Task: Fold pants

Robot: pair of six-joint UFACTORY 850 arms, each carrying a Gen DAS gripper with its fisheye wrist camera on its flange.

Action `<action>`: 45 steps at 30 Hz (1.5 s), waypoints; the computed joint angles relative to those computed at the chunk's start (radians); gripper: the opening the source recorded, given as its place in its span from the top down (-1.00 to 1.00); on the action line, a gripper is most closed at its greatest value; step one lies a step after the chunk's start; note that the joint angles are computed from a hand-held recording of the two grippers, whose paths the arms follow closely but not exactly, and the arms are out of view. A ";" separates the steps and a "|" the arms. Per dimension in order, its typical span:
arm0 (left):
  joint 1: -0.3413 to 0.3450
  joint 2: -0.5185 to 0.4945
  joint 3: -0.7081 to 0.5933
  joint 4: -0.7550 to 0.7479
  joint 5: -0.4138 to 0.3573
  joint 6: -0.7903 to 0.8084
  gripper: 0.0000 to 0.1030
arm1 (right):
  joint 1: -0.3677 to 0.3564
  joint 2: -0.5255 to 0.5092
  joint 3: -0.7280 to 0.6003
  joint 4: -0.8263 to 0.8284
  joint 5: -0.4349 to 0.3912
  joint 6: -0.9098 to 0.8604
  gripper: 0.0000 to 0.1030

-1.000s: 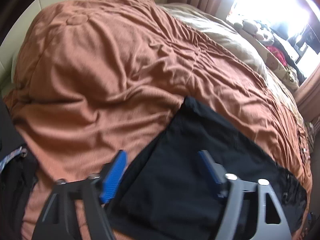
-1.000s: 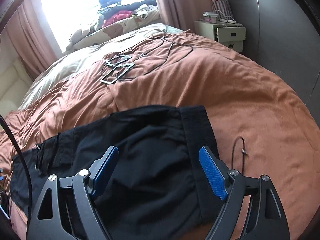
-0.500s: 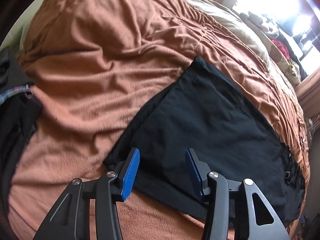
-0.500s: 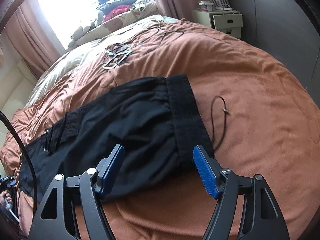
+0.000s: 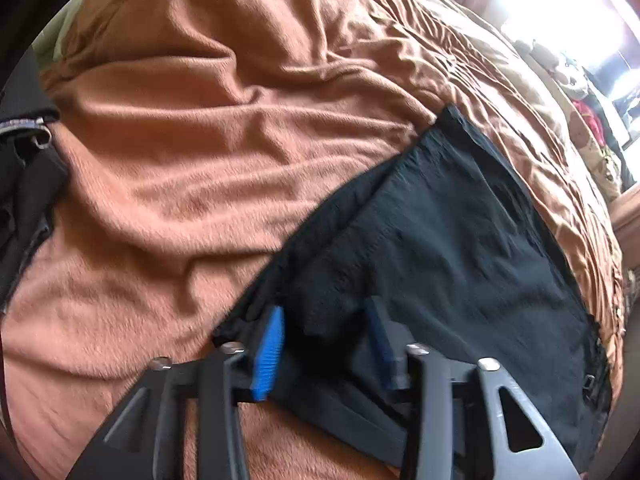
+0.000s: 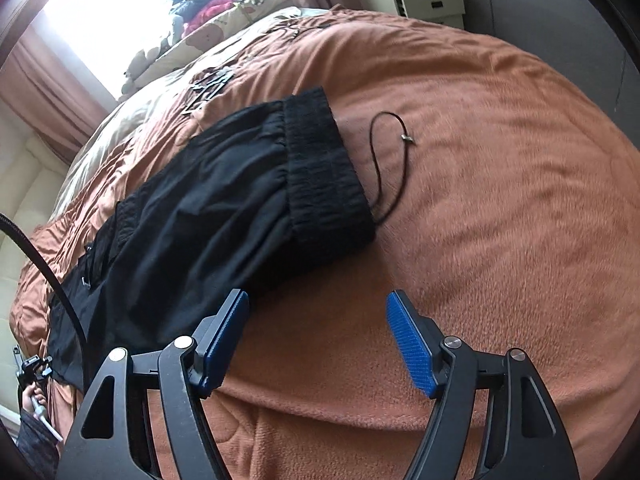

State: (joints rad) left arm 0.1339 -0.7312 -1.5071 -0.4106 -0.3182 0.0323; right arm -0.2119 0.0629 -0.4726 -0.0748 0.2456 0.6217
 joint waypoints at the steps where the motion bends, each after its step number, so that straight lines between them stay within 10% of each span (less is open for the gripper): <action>1: -0.001 0.000 0.000 0.047 0.005 -0.044 0.67 | -0.005 -0.003 0.001 -0.017 0.002 0.022 -0.37; 19: 0.034 0.109 0.133 -0.066 0.046 0.073 0.85 | -0.022 0.011 0.039 -0.130 0.071 0.149 -0.37; 25: 0.060 0.117 0.152 -0.252 -0.004 0.202 -0.01 | -0.062 -0.004 0.048 -0.355 0.153 0.364 -0.43; 45: 0.060 0.097 0.190 -0.771 0.055 0.781 -0.03 | -0.140 -0.149 0.038 -0.428 0.452 0.548 -0.45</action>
State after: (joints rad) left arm 0.1935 -0.6342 -1.3175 -1.1812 -0.2630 0.8137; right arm -0.3520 -0.0862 -0.4350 -0.5030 0.6979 1.1701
